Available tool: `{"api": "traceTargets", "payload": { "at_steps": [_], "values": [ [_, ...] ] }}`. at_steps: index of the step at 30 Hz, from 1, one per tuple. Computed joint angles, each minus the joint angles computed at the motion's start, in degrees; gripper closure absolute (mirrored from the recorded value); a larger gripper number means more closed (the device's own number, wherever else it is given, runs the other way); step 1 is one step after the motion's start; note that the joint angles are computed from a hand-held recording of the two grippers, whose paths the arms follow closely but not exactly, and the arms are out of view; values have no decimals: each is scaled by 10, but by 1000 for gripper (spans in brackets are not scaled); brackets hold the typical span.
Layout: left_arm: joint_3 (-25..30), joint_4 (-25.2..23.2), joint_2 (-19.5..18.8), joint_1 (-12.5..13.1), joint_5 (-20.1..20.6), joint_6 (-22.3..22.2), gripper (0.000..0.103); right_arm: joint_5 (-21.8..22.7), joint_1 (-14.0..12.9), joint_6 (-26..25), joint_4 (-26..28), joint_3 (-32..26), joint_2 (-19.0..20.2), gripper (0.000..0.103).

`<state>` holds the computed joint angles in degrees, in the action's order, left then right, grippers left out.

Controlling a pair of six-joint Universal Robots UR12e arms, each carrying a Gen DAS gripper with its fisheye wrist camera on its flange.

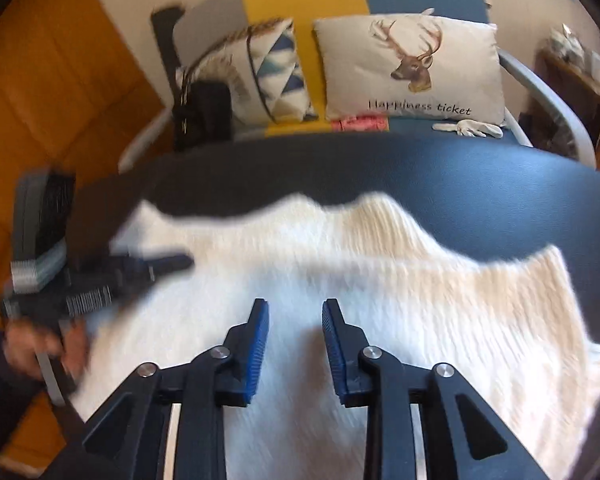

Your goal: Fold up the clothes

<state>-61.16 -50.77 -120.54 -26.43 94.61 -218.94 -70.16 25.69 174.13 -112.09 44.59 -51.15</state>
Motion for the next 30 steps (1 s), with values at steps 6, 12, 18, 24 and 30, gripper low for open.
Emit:
{"api": "traceTargets", "payload": {
  "at_steps": [6,12,18,24,30],
  "values": [
    [1,17,-3,-1,13,-27,103,-62,15,-22,-33,15,-2,95],
    [23,-21,-14,-3,40,-38,103,-91,16,3,-30,-23,22,103],
    [4,8,-1,-8,48,-57,98,-82,11,35,-43,-13,20,102],
    [21,0,-9,-21,20,2,87,-62,3,24,-54,51,-29,80],
    [73,-42,-45,-22,35,2,86,-97,7,3,-48,75,-42,75]
  ]
}}
